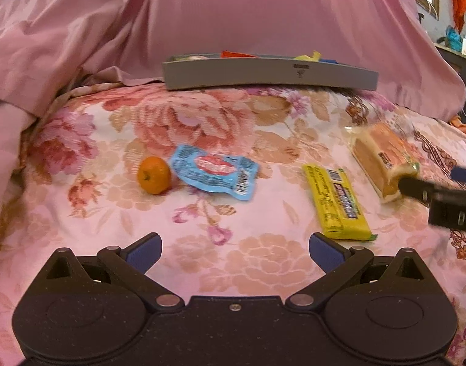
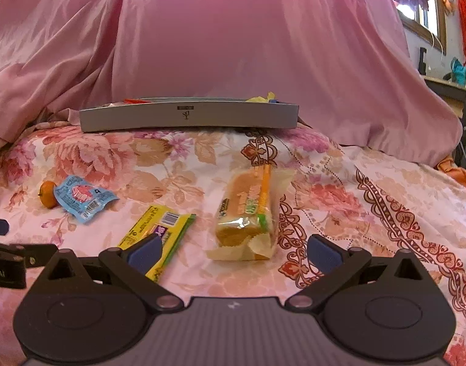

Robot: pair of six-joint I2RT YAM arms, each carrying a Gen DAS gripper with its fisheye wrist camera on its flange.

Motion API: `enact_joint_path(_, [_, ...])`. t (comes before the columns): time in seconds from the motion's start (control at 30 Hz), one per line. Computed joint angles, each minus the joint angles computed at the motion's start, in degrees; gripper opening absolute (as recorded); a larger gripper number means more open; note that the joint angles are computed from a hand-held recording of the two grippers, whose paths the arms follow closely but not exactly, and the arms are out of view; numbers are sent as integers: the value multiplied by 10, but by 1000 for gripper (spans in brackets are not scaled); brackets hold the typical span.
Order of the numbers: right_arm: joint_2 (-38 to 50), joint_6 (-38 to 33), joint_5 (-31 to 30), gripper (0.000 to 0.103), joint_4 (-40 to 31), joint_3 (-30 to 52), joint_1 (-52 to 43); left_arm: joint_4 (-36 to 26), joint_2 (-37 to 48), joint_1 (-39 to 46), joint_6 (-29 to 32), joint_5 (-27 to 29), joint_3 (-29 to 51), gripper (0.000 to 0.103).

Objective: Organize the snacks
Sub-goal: 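Withdraw both tools from the tray back over the remaining snacks, then grasp the yellow candy bar with the left gripper while the right grasps the sponge cake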

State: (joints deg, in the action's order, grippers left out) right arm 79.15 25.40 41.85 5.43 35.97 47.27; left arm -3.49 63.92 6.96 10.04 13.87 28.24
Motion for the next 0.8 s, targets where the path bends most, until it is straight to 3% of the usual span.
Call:
enact_joint_path(0.27, [-30, -92, -93, 103, 87, -28, -96, 46, 40, -75, 10, -16, 8, 102])
enact_joint_path(0.53, [-2, -111, -200, 103, 69, 5, -160, 72, 98, -133, 49, -18, 37, 102])
enact_joint_path(0.8, [59, -129, -256, 103, 44, 66, -180, 86, 163, -173, 61, -26, 77, 97])
